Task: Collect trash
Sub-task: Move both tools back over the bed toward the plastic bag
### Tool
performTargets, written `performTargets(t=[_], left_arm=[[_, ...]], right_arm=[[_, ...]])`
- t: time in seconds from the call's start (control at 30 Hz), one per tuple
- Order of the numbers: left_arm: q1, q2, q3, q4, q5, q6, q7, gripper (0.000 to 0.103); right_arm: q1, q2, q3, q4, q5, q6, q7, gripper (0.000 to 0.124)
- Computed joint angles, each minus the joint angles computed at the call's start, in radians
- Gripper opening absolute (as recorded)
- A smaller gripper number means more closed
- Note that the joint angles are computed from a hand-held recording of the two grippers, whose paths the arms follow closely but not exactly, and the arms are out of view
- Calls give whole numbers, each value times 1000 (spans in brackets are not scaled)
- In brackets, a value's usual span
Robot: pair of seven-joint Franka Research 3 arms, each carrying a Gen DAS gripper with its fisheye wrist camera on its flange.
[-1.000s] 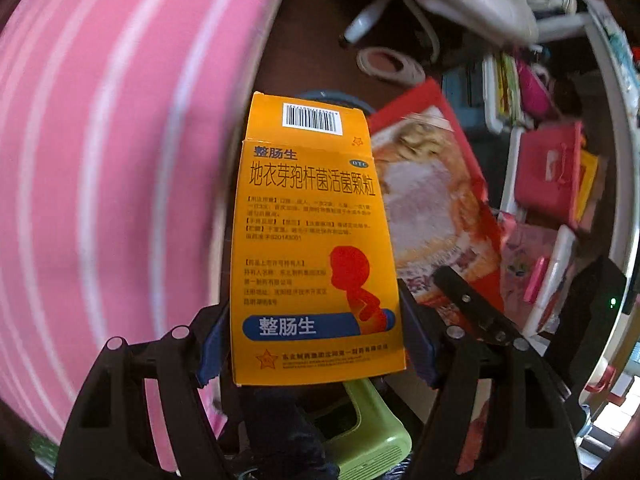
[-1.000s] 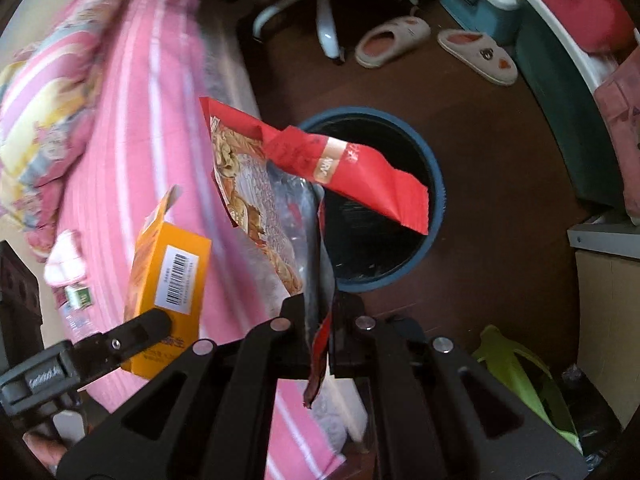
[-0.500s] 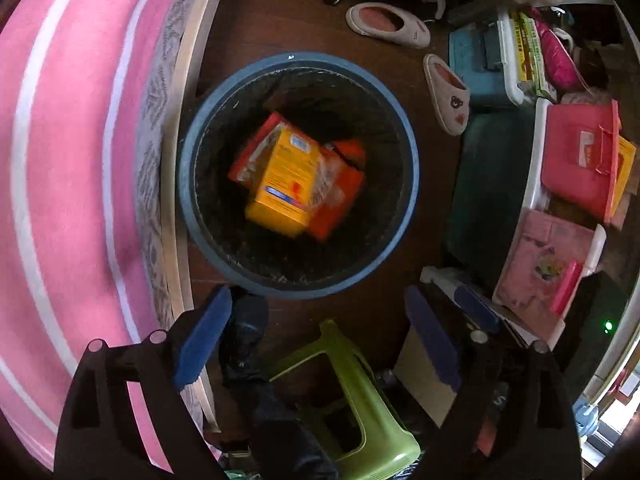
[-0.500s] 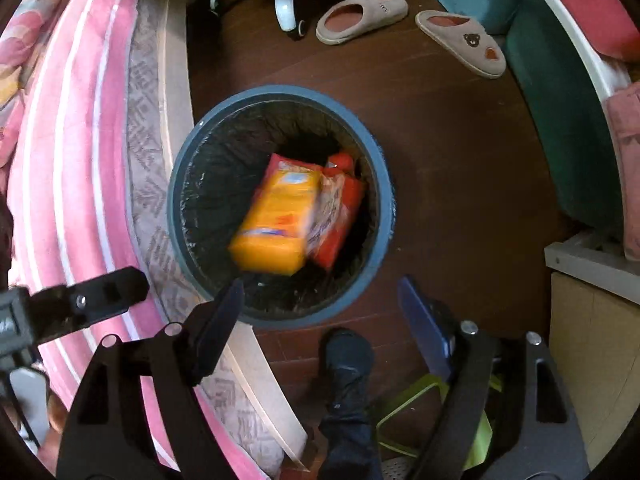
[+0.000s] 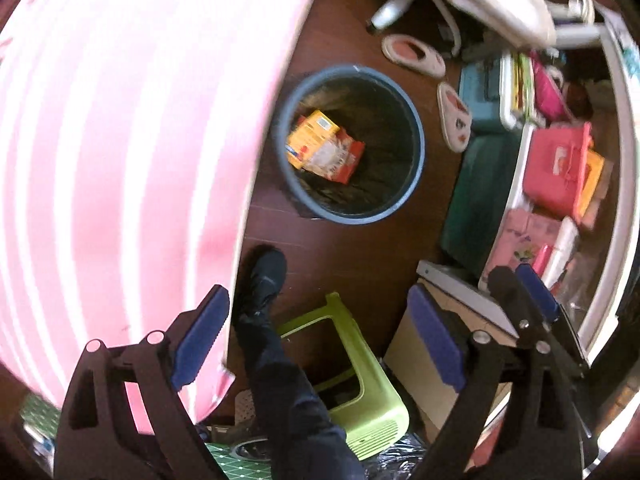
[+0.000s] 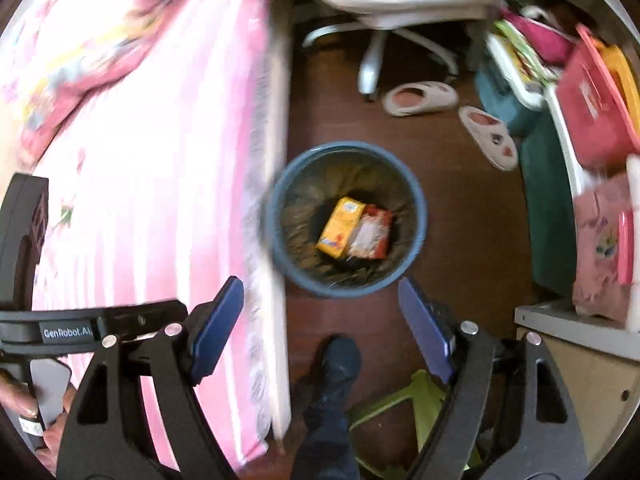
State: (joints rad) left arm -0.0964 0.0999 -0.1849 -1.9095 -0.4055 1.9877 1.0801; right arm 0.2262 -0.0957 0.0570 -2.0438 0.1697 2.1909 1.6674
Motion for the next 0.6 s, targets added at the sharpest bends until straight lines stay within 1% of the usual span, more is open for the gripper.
performTargets(t=[0.03,0.07,0.1,0.23,0.4,0.47,0.6], left_arm=[[10,-52,9,-37,-4,-4,-7,89],[18,-96,20,-67,-4,-13,-12,89],[28,-149,35,-104,-7,-25,-18,89],[57,-335,99,-232,-8,-53,-25,89],[105,-561,193,-365,38,-124,-35,89],[134,-644,231,-404,75,-161,-36,89],[200,-750,303,-437,140,-222,-27,89]], right_arm=[[15,-8,14,25,5,-34,1,80],[24,-14,20,34,13,-45,1,81],[38,-26,32,47,17,-55,11,84],[97,-31,72,104,57,-74,31,84],[188,54,125,263,54,-113,71,84],[231,96,145,336,38,-124,90,84],[313,188,168,494,-7,-164,110,84]])
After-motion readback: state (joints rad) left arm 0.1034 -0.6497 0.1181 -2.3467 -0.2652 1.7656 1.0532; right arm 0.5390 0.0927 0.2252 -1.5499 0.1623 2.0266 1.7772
